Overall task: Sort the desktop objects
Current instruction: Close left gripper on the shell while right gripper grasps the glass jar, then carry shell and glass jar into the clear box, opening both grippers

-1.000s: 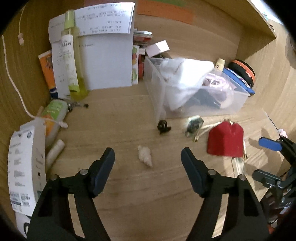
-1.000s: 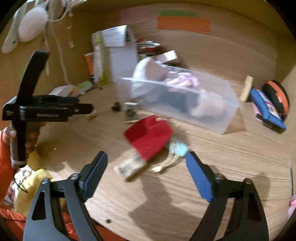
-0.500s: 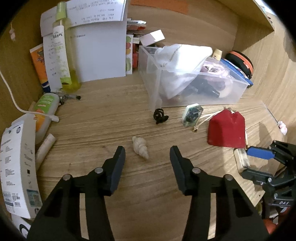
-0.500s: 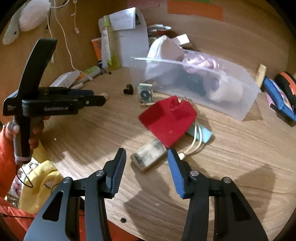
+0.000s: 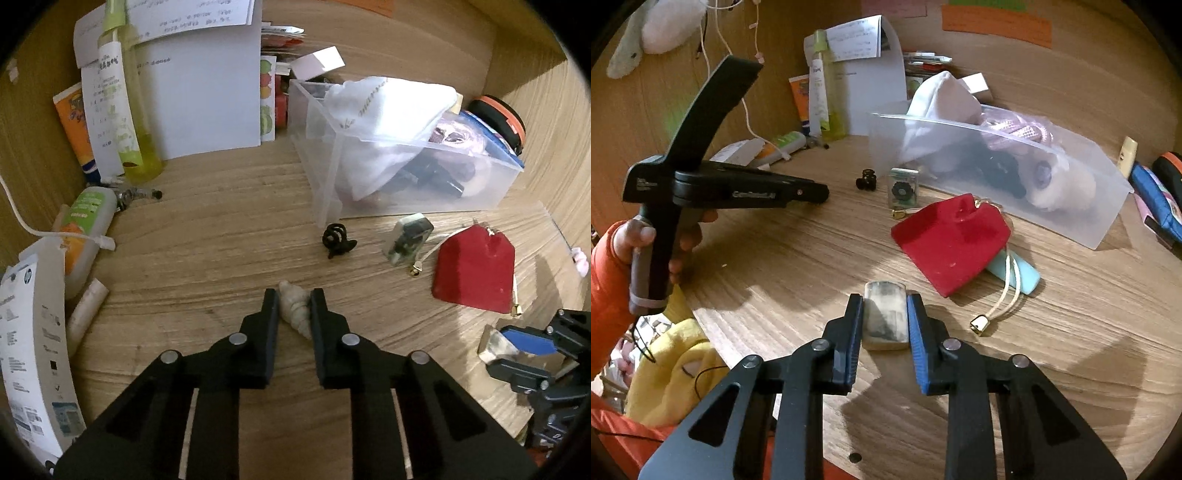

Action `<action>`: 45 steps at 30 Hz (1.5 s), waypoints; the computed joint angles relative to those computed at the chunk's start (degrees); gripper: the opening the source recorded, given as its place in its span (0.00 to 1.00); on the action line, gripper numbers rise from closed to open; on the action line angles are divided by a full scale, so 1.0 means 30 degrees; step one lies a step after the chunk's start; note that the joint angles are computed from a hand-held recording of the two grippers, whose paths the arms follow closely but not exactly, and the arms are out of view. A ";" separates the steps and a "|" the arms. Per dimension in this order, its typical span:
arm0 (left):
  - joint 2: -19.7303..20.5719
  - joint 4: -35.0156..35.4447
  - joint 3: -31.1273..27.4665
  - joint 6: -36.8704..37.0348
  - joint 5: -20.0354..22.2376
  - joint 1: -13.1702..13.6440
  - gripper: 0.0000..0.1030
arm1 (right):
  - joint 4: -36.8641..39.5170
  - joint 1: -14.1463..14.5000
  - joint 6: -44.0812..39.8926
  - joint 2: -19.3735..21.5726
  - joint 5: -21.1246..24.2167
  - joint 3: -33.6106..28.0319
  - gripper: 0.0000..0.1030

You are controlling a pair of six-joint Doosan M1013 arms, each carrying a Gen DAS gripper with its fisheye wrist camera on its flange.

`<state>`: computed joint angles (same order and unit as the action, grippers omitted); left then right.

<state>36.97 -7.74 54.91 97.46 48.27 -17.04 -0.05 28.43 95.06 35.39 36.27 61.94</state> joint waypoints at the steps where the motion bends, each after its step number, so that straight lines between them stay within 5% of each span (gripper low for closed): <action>1: -0.0044 0.0033 0.0091 -0.0002 -0.0100 -0.0016 0.16 | 0.0522 -0.0070 -0.0347 -0.0031 -0.0002 0.0014 0.21; 25: -0.0702 -0.3193 -0.0026 0.3181 -0.1675 -0.0874 0.16 | -0.1441 -0.1264 0.1992 -0.0980 -0.2112 0.0344 0.21; 45: 0.2149 -0.4566 -0.5536 0.3193 0.0750 -0.1186 0.16 | -0.1464 -0.2449 0.2124 0.0276 -0.0540 -0.2336 0.21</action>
